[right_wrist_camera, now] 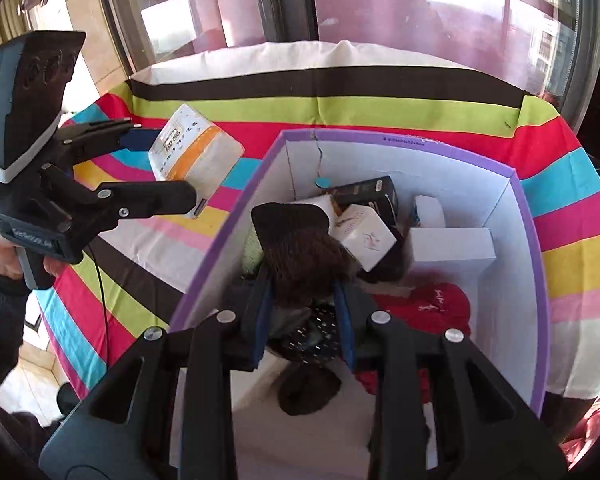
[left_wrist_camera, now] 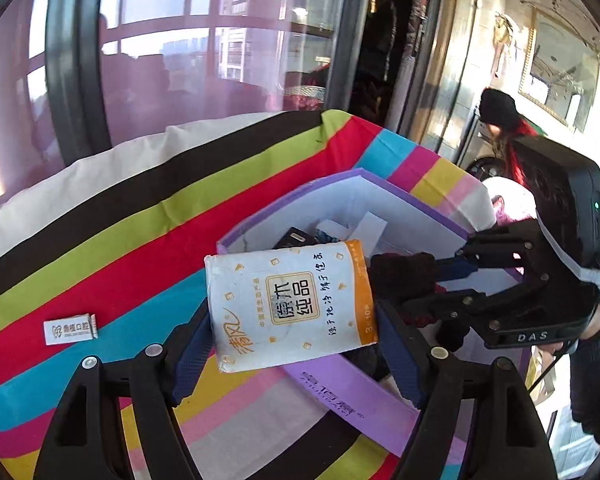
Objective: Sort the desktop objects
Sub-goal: 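Carry the tissue pack and dark knit item into the lavender box and release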
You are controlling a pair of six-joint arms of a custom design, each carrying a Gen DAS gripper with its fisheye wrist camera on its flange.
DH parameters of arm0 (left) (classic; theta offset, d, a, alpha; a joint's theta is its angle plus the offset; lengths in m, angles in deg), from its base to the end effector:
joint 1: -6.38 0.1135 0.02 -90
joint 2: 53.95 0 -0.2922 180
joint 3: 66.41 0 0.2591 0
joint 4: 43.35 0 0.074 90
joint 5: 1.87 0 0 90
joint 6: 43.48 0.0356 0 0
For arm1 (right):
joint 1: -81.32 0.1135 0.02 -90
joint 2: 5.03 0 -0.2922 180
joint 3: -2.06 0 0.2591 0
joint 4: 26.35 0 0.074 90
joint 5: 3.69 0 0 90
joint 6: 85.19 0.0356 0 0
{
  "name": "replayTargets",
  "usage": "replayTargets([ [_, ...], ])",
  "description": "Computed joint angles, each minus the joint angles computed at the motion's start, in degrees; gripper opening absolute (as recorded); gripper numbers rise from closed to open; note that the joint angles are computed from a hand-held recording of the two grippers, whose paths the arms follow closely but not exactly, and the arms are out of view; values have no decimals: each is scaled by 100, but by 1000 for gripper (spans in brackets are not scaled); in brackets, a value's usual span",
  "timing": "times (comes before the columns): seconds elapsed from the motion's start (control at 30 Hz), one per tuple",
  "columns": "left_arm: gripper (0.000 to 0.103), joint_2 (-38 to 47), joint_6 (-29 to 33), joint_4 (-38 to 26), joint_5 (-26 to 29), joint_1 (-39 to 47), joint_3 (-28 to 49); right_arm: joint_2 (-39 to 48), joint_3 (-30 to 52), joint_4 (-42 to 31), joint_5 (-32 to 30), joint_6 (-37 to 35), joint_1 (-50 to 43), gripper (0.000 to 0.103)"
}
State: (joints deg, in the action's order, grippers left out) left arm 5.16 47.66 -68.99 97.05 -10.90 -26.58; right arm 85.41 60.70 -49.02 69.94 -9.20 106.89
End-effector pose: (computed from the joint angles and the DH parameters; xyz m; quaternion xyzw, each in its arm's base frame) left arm 0.1816 -0.0623 0.2016 0.1768 0.9042 -0.1248 0.3683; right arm 0.2711 0.1408 0.1811 -0.3600 0.8722 0.1653 0.2868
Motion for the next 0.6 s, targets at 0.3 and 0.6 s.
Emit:
replayTargets([
  [0.3, 85, 1012, -376, -110, -2125, -2139, 389, 611, 344, -521, -205, -958, -654, 55],
  [0.6, 85, -1202, 173, -1697, -3076, -1669, 7, 89, 404, -589, -174, -1497, -172, 78],
])
